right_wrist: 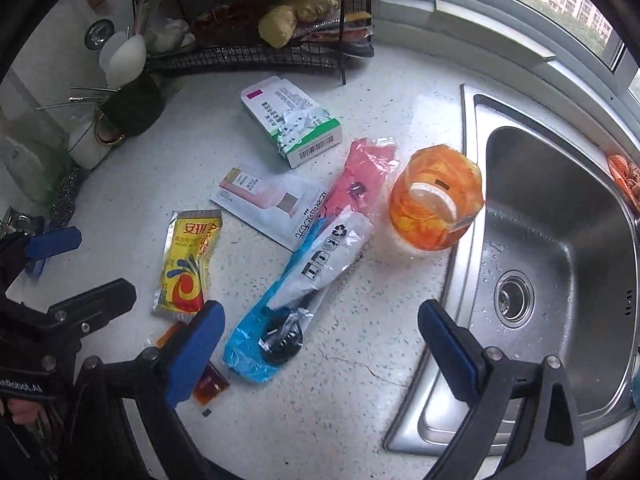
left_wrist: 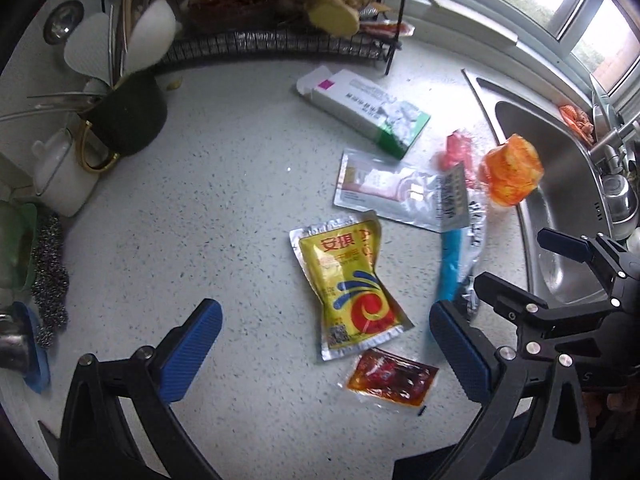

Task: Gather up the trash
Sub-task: 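Grasp the blue-and-pink plastic bag with the right gripper while the left grasps the yellow yeast packet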

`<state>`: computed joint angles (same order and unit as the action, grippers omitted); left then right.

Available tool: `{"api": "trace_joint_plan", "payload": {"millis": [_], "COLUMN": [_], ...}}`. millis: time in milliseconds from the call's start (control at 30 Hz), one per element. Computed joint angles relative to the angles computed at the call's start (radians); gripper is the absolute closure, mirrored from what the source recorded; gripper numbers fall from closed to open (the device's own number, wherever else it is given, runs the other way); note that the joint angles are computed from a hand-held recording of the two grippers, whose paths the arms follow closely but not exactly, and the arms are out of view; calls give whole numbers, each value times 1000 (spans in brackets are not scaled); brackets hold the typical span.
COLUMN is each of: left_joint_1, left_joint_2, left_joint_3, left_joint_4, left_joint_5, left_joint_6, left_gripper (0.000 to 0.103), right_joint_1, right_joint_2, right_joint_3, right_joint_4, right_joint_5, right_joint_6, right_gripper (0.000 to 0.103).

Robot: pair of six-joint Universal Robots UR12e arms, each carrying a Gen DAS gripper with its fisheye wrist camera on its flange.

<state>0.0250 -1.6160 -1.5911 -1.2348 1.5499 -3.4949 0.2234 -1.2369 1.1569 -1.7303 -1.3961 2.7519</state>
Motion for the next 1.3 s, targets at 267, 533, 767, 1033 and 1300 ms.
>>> {"api": "trace_joint_plan", "payload": {"millis": [267, 533, 767, 1033, 1300], "left_joint_1": [27, 28, 18, 4, -6], "left_joint_2": [-6, 20, 26, -16, -57], "left_joint_3": [-30, -68, -67, -28, -8], "left_joint_4": [0, -2, 0, -20, -50], "left_joint_5": [-46, -52, -63, -39, -19], "left_joint_6": [-10, -30, -48, -48, -38], "left_gripper": [0, 0, 0, 0, 2], "right_joint_1": [23, 32, 7, -19, -4], "right_joint_2": [45, 16, -10, -51, -32], "right_joint_3": [-33, 20, 41, 57, 51], "right_joint_4": [64, 5, 13, 3, 3], "right_joint_5": [-58, -85, -45, -10, -35], "right_joint_6": [15, -35, -20, -32, -37], "right_gripper": [22, 67, 89, 91, 91]}}
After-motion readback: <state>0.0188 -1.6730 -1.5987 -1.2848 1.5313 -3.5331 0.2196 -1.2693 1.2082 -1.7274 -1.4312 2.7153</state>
